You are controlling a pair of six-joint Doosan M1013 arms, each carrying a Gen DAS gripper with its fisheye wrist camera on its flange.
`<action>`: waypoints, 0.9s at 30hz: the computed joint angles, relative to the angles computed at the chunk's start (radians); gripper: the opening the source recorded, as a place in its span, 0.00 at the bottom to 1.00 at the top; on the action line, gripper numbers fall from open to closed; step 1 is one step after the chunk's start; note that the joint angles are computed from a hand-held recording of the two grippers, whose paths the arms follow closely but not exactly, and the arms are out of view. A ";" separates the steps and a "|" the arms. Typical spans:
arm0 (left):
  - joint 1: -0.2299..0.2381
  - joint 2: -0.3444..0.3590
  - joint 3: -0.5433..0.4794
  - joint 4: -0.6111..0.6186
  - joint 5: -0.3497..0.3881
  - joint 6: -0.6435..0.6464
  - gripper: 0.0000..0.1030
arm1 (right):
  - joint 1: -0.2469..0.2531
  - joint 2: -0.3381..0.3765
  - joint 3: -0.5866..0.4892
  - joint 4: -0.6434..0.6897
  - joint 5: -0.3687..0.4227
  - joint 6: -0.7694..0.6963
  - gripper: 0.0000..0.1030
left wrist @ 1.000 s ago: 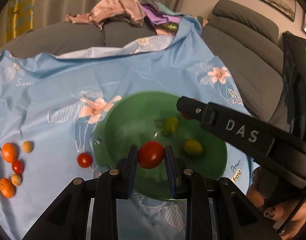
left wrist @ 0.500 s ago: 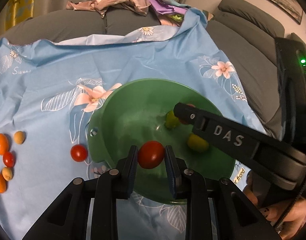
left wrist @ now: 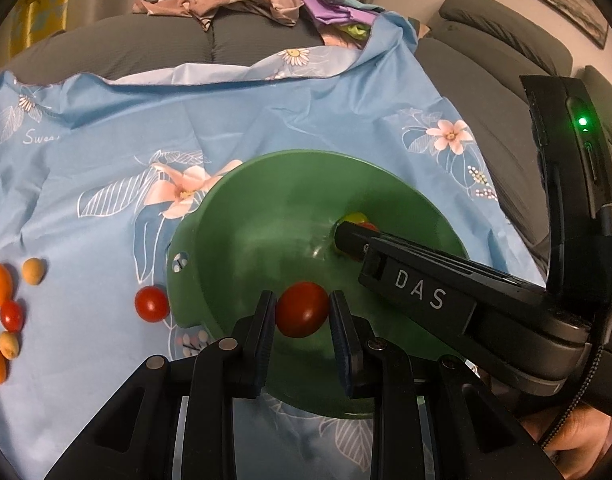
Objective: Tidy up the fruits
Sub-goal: 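Carry the tomato in the left tool while the right tool carries its tomato over the bowl, then open both tools to drop the tomatoes into the green bowl, then move the left tool to the fruit cluster while the right tool grasps a yellow fruit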
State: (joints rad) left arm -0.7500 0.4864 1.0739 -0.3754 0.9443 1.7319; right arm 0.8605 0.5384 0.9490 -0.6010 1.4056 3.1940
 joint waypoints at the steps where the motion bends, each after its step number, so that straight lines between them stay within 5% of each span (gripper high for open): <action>1: 0.000 0.001 0.000 0.001 -0.001 0.000 0.26 | -0.001 0.001 -0.001 0.002 0.002 -0.001 0.28; 12: 0.001 0.005 -0.005 -0.003 -0.003 -0.002 0.26 | -0.003 0.009 -0.014 0.014 0.035 -0.016 0.29; 13: 0.003 0.005 -0.006 -0.014 0.000 0.003 0.26 | -0.002 0.009 -0.016 0.012 0.039 -0.017 0.32; 15: 0.010 0.002 -0.009 -0.030 0.005 0.001 0.27 | 0.000 0.005 -0.013 0.000 0.035 -0.004 0.54; 18: 0.028 -0.017 0.002 -0.046 -0.014 -0.004 0.33 | 0.011 0.006 -0.021 -0.042 0.045 0.002 0.55; 24: 0.080 -0.083 0.075 0.091 -0.108 -0.207 0.38 | 0.027 0.008 -0.037 -0.100 -0.018 -0.017 0.55; 27: 0.115 -0.096 0.089 0.190 -0.097 -0.322 0.38 | 0.031 0.026 -0.069 -0.096 -0.066 -0.072 0.55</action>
